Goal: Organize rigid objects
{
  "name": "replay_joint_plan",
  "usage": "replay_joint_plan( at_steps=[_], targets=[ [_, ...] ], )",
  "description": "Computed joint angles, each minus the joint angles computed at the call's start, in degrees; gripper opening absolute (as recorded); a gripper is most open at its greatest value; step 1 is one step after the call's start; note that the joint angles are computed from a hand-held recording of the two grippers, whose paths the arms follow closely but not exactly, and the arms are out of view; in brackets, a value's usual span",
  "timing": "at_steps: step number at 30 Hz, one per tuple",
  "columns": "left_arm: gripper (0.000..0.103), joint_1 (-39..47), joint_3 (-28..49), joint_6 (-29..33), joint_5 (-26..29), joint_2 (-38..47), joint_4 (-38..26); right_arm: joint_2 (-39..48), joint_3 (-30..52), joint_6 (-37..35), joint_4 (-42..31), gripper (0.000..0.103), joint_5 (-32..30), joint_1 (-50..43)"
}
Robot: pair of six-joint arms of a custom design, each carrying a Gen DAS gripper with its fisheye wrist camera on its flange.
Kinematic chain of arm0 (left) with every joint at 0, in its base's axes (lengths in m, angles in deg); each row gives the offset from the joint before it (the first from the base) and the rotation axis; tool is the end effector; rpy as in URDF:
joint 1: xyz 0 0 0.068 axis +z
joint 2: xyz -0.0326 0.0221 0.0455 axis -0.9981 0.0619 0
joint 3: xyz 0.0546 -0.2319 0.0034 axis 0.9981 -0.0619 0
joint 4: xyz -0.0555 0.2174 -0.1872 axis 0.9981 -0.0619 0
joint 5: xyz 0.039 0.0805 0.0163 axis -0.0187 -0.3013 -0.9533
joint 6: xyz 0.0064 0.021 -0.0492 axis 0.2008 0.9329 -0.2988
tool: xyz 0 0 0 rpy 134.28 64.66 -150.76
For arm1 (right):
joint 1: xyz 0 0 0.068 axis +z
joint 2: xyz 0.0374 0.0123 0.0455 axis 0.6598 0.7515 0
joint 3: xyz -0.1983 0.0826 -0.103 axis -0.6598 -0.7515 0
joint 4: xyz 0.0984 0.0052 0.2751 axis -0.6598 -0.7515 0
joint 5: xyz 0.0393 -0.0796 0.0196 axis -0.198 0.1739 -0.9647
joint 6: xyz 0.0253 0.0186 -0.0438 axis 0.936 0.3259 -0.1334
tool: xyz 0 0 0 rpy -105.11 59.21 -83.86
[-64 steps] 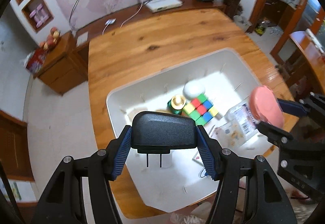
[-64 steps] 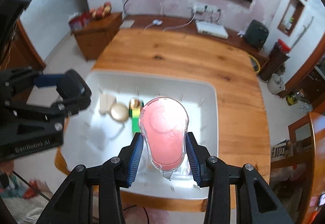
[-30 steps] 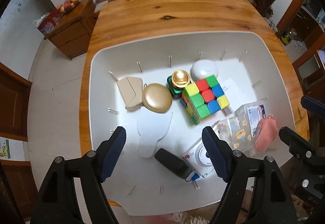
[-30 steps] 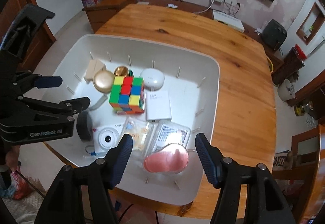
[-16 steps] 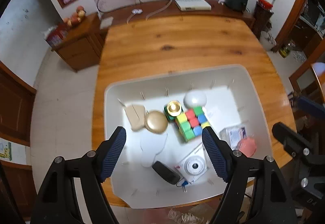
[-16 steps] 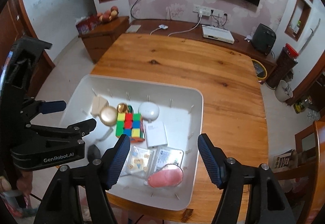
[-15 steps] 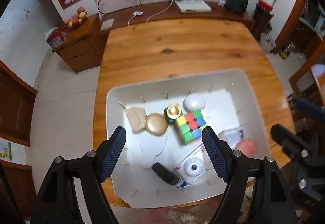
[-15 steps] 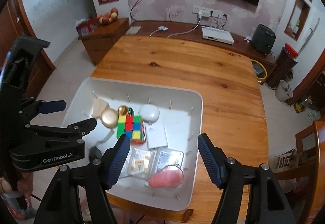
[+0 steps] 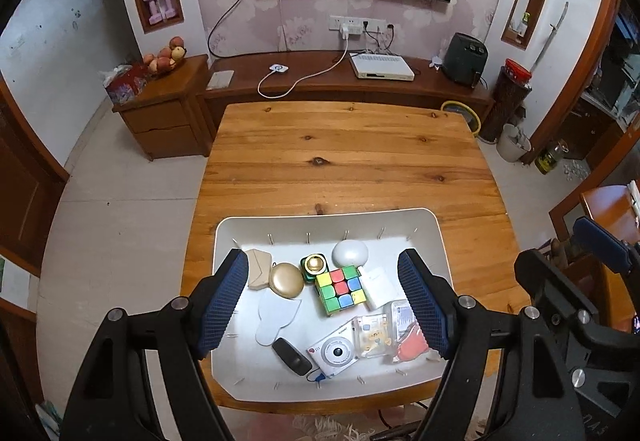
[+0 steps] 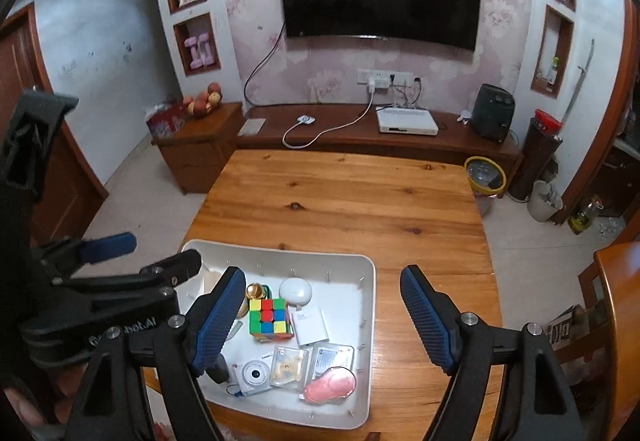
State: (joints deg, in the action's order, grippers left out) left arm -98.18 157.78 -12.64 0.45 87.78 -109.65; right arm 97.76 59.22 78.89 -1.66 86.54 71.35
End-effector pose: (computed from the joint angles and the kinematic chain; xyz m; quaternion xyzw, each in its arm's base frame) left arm 0.3149 -0.0709 0.3864 0.1904 0.9377 -0.0799 0.2793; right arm 0.2087 0.1023 0.4133 0.1149 0.9241 -0.0301 0.3631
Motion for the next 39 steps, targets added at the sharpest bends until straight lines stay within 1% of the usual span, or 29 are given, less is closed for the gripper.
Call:
replay_joint_plan(
  at_steps=[6,13,18,31,39],
  targets=[
    [0.080,-1.5,-1.3,-0.7,-1.8,-3.1,1.9,0.2,2.6,1.8,-2.3,0.081,0.0,-0.3],
    [0.080,-2.1,-1.3,-0.8,-2.2,-4.6,2.5,-0.7,4.4,2.7,-3.7,0.081,4.2,1.9],
    [0.080,-2.2,-2.4,-1.3,-2.5,-5.7,3.5,-1.3,3.7,2.7,-3.3,0.081,3.4,1.4],
    [0.080,-2.1,-3.8,-2.1,-3.1,-6.8,2.5,-1.3,3.7,3.6,-3.8,0.081,3.6,1.9],
    [0.080,-1.9,-3.9,-2.1,-3.1,-6.9,2.4,-1.9,2.9,3.1,-3.7,0.081,2.4,1.3]
  ],
)
